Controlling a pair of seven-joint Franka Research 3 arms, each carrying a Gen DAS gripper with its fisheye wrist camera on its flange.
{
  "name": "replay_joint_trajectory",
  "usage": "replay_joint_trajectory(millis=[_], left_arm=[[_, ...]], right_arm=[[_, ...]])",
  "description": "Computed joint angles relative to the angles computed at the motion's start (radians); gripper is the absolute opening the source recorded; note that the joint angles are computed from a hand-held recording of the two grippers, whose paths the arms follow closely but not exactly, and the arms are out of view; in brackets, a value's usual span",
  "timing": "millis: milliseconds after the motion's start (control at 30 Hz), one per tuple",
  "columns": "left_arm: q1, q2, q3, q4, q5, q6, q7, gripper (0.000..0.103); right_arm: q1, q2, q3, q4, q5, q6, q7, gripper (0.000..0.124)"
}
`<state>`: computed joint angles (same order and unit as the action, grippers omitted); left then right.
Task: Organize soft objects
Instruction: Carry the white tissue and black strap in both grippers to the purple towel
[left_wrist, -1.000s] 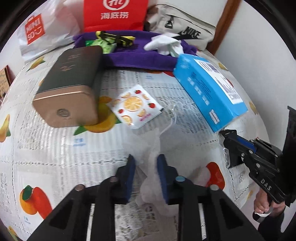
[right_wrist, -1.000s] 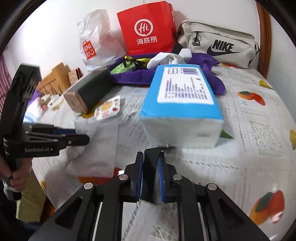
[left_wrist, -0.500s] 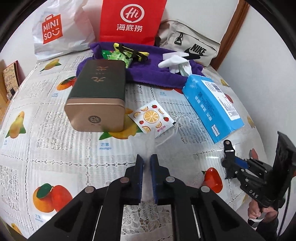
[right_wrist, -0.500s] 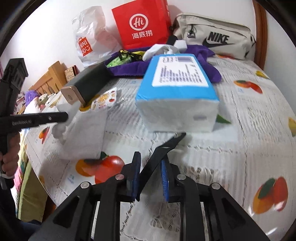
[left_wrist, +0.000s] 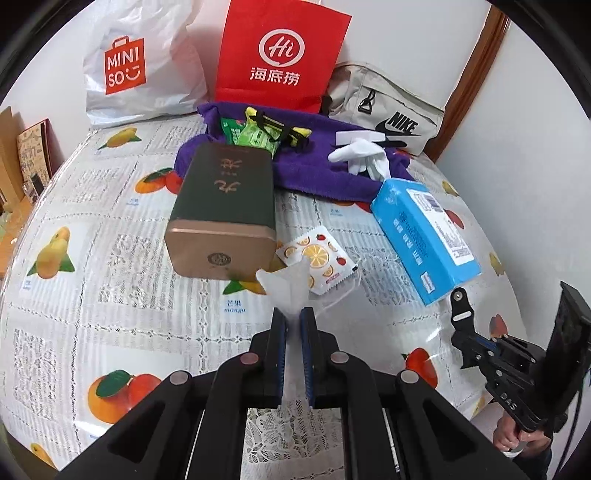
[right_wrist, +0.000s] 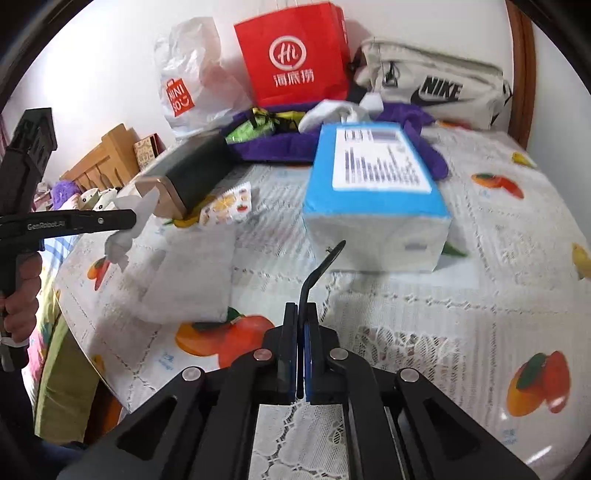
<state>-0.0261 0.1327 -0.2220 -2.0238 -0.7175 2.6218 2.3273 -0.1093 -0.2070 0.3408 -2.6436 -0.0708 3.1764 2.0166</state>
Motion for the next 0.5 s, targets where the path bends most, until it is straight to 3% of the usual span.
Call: replay_joint_trajectory(millis=[100,200,300,400,500], left_arm=[[-0.001,-0.002,0.0,0.013,0.0,0.001,-0.004,0.009],[-0.001,0.003,0.002,0.034,0.009,0.001,-0.02,0.009],[-0.003,0.017,0.003,0.064,0.04,0.003,-0.055,0.009],[0.001,0.039,0.0,0.104,0.067,-0.004,-0.091,0.009],[0.004,0.062,-0.007,0.141,0.1,-0.004,-0.128,0.009]], right_arm=[[0.077,-0.025,-0.066,0.0,0.032,0.003,-0.051,0.003],[0.106,-0.036,-0.096,0.013,0.061,0.005,-0.097,0.003],[0.091,-0.037,-0.09,0.041,0.074,0.005,-0.127,0.003],[0.131,-0.022,-0.14,0.08,0.106,0.008,-0.18,0.003],[0.08,-0.007,-0.105,0.122,0.09,-0.004,-0.186,0.003]])
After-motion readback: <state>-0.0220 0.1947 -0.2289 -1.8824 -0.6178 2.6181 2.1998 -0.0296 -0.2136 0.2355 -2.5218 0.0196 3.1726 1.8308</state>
